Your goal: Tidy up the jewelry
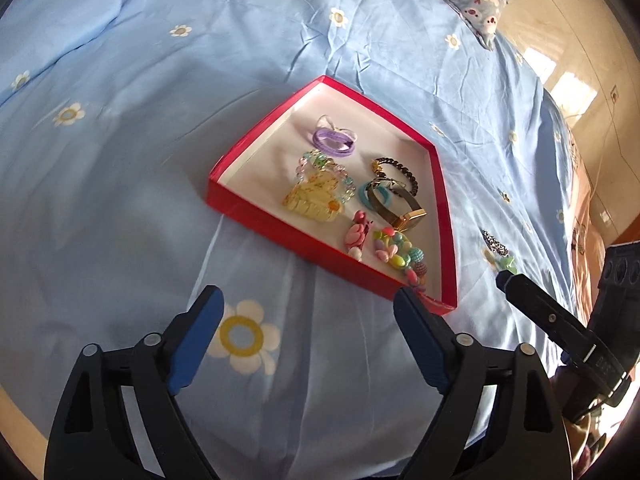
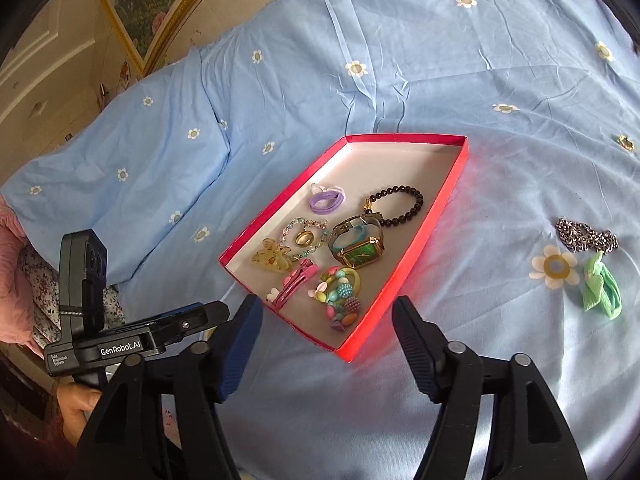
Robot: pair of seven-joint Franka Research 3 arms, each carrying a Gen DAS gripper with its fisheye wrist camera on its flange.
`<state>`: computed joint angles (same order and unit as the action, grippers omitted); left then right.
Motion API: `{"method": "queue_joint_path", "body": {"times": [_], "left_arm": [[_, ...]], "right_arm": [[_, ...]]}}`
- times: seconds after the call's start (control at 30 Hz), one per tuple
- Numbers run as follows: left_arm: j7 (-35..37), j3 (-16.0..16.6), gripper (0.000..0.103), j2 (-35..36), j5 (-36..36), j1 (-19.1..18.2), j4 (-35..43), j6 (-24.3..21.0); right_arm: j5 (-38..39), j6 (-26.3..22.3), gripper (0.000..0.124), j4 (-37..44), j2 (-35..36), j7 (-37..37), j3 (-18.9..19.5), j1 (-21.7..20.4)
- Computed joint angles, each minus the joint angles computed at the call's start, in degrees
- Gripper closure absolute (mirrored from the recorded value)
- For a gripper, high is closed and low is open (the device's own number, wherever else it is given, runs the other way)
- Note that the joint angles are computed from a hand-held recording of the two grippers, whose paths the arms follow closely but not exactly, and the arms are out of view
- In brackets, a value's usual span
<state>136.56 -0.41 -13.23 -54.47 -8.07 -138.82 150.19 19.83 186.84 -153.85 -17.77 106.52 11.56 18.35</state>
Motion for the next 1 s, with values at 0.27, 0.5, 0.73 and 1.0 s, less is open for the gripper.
{"method": "queue_joint_path", "body": {"times": [0.27,0.5,0.73,1.0], "left_arm": [[2.5,0.0,0.014,-3.1,-1.4,-2.0,-5.7,9.4],[5.1,3.4,0.014,-7.3,0.3,-6.9,-9.5,14.5],[10.9,9.3,0.0,-14.2,1.0,-14.1,-8.3,16.3],[-2.6,3.1,0.0,-10.5,13.5,-9.3,-8.7,23.3]], "right_arm": [[0.7,3.3,0.042,-3.0,-1.4,0.9,7.6,-5.3],[0.4,2.2,0.036,-4.5,-6.8,1.2,19.5,-15.6],[-7.4,-4.6,0.021,-1.3,-14.2,-0.5,16.0,-15.2],[-13.5,-6.8,0.021,0.7,-14.9,5.2,18.2,-19.6]]}}
